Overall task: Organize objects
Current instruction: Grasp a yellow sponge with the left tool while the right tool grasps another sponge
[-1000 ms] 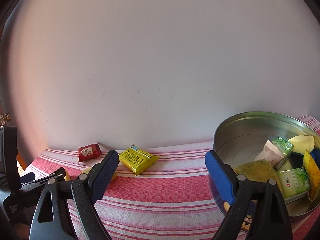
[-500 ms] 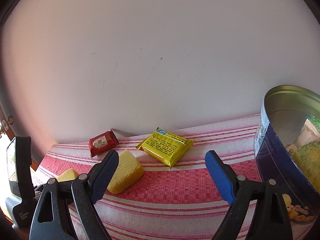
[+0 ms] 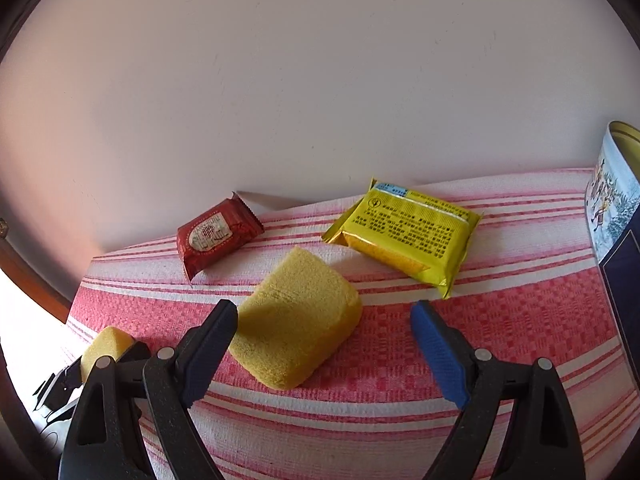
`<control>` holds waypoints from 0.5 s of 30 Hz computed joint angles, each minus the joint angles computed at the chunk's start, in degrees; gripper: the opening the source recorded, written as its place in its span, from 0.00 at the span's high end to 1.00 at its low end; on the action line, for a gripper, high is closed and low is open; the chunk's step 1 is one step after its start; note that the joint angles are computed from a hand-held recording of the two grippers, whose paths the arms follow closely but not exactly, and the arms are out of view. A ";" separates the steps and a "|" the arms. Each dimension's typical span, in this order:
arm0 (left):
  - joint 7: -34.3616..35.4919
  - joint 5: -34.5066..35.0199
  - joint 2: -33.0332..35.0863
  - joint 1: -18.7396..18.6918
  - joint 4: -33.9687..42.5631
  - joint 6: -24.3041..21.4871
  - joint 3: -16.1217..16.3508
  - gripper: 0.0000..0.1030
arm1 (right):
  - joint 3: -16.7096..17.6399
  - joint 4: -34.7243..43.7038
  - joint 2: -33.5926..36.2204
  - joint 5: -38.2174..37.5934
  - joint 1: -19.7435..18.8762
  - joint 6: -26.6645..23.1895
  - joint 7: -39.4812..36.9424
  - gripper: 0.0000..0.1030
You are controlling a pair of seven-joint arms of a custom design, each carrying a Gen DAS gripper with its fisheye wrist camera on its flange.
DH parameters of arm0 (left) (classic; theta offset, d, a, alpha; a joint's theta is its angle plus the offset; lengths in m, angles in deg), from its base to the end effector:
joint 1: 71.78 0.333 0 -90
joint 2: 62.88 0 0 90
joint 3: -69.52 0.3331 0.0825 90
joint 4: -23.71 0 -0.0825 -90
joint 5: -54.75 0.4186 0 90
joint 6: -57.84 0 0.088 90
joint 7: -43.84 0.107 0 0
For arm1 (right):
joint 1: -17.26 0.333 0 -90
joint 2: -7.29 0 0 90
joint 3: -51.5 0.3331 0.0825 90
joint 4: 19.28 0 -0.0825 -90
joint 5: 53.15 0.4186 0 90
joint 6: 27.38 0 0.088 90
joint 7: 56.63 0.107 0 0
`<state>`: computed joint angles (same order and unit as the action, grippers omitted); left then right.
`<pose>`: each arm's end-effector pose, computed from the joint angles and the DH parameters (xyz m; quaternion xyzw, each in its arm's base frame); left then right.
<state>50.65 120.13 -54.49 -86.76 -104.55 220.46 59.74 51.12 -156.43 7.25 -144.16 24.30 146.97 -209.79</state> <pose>0.5087 -0.2857 0.3266 -0.6667 0.6692 -0.2342 0.2298 0.4926 0.1351 0.3303 -0.5239 0.7678 -0.2163 0.2988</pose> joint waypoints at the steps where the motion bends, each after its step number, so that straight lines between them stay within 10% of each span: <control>1: -0.65 -0.19 -0.18 0.37 -0.36 0.49 0.19 0.32 | 0.32 0.05 0.49 4.04 0.31 -0.91 -4.04 0.12; 7: -0.94 -0.32 -0.48 0.73 -0.78 0.61 0.29 0.32 | 1.84 2.00 2.71 20.52 3.45 -7.39 -25.48 0.26; 12: -0.79 -0.32 -0.72 0.75 -0.88 0.03 0.23 0.32 | 1.40 2.64 2.98 13.17 5.01 -3.82 -23.29 0.73; 15: -1.19 0.62 -0.97 0.25 -0.59 -2.31 -0.06 0.32 | 0.73 2.75 2.28 3.45 4.84 -1.45 -13.94 0.74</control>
<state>49.45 120.75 -55.46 -86.51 -105.14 218.15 59.68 51.85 -153.68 9.53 -140.71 29.14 145.52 -223.73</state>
